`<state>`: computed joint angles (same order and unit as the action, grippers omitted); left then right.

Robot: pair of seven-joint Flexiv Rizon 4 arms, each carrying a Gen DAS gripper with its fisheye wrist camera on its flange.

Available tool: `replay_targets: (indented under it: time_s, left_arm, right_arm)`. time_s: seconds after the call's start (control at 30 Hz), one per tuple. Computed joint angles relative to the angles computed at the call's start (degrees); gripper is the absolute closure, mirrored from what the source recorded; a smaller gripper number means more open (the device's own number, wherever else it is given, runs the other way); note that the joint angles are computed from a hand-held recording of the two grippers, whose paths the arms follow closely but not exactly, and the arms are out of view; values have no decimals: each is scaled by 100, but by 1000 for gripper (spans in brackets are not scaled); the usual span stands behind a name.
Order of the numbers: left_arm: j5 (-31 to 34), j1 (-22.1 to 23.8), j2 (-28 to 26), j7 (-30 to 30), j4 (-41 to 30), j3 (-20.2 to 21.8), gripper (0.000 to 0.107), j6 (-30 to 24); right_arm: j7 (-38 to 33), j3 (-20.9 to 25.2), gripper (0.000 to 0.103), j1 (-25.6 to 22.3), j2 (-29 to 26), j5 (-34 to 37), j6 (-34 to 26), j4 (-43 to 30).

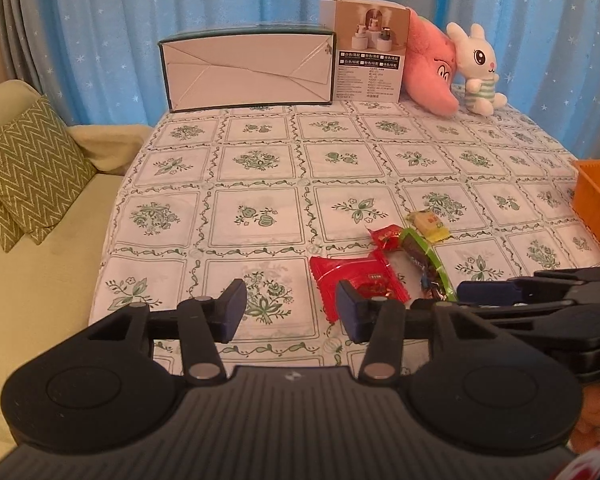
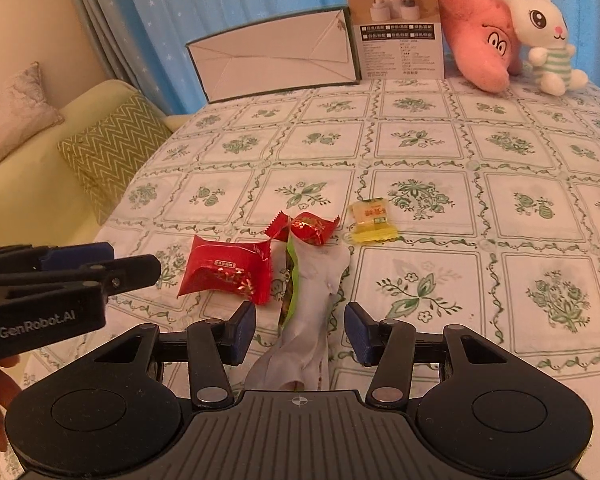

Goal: Organize snacks
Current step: 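Grasp the white-and-green packet with the right tool while the left tool grasps a red-wrapped bar, then lift the white-and-green packet with the right tool while the left tool lifts the red bar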

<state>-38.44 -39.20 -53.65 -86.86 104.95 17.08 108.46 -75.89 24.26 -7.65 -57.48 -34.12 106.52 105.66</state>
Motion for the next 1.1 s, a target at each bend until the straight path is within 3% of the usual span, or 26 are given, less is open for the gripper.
replay_targets:
  time_s: [0.1,0.17,0.27,0.4,0.5,0.83,0.97,1.03,1.1]
  left_arm:
    - [251,175,3,136,-61,-145,62,-7]
    - [453,281,-11,276,-121,-224,62,-1]
    - [815,351,-92,667,-278,-228,62,-3]
    - [954,32,-380,1240,-623,231,62,-276]
    - [1239,175,-480,1527,-823,154,61,-468]
    - [1588,-64,-901,1485,-1378,745,60,-789]
    - [1730,273,-766,1368,-1414,289,61,-876]
    - [1855,449,-676,1319,-1396,25,70,-875]
    - [1942,629,-558,1207,-1294,-281,73,-766]
  right_arm:
    - [-140,-602,69,553,122,237,302,35]
    - [-222,-702,76,607,136,185,325,40]
    - [-311,-772,76,554,180,133,339,99]
    - [-380,-768,76,317,223,73,389,230]
    - [-349,-772,76,173,256,87,430,313]
    - [-158,-665,76,-199,282,-108,563,480]
    - [-76,-647,76,-261,258,-205,622,492]
    - [-12,-625,76,-304,254,-261,622,500]
    - [52,-580,76,-381,245,-340,599,505]
